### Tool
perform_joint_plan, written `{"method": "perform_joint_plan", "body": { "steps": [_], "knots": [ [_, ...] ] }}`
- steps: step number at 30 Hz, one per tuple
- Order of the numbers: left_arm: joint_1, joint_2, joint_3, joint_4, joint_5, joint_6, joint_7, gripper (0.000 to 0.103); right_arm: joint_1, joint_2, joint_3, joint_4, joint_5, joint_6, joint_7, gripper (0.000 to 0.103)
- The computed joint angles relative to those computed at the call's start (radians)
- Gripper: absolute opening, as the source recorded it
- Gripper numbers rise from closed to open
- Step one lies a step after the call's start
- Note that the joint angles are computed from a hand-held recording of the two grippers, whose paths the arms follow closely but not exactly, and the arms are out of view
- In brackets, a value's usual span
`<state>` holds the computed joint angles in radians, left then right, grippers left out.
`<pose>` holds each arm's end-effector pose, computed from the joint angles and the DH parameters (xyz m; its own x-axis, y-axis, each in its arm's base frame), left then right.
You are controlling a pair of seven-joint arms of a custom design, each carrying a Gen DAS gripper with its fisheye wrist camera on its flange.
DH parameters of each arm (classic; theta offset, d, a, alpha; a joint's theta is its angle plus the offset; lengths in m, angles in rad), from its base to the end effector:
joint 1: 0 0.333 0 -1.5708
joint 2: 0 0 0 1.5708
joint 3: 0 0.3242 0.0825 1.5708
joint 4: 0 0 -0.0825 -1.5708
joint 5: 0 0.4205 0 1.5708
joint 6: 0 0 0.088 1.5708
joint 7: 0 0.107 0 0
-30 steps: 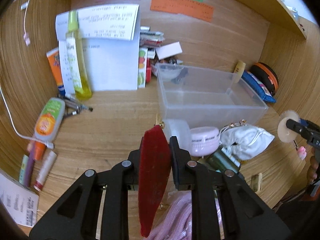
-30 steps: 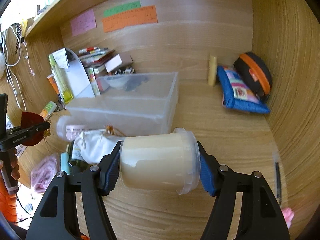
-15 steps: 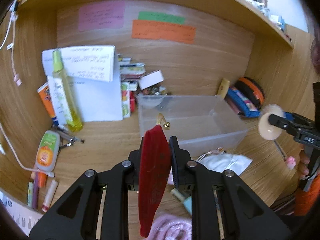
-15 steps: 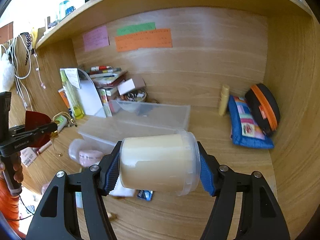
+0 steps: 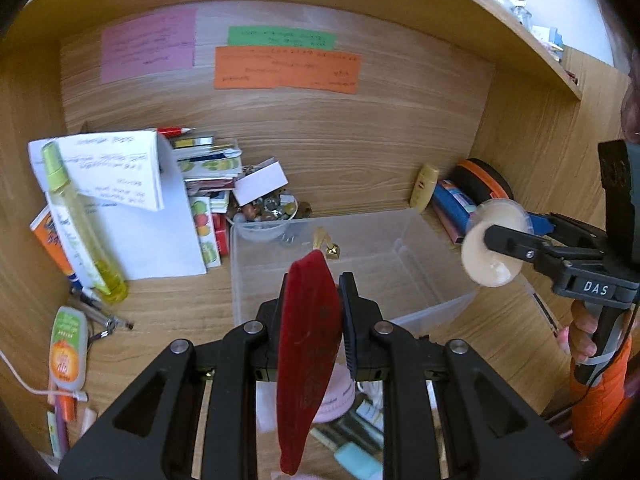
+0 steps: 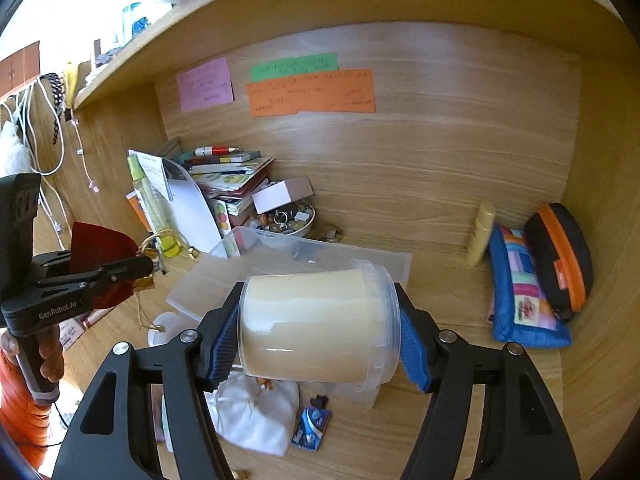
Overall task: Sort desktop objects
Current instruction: 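Carry the red pouch and cream jar over the clear bin and release both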
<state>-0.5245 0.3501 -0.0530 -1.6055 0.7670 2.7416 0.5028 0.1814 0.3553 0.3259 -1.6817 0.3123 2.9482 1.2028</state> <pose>0.6107 -0.4240 0.5051 -0.1484 -0.9820 0.1172 -0.6212 0.0004 -0.7836 0.6694 0.3109 0.5035 0.5391 -0.8367 -0.0967 -0.5327 -0.2499 -0.8086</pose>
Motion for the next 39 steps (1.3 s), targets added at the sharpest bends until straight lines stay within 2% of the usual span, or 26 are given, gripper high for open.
{"method": "perform_joint_plan", "body": {
  "steps": [5,14,23,30,39],
  "knots": [
    [0.013,0.080,-0.018,0.099,-0.089,-0.030,0.106,0.020,0.054,0.077,-0.057,0.114,-0.086,-0.070,0.068,0.064],
    [0.018,0.233,-0.016,0.284,-0.292,-0.120,0.314,0.020,0.104,0.220,-0.098,0.304,-0.176,-0.208,0.128,0.064],
    [0.031,0.370,-0.014,0.458,-0.454,-0.211,0.448,0.020,0.162,0.370,-0.141,0.508,-0.253,-0.366,0.152,0.064],
    [0.021,0.459,-0.004,0.583,-0.501,-0.305,0.508,0.019,0.196,0.450,-0.175,0.620,-0.292,-0.453,0.173,0.064],
    [0.000,0.533,0.008,0.700,-0.501,-0.402,0.548,0.020,0.227,0.466,-0.209,0.633,-0.356,-0.449,0.199,0.064]
  ]
}}
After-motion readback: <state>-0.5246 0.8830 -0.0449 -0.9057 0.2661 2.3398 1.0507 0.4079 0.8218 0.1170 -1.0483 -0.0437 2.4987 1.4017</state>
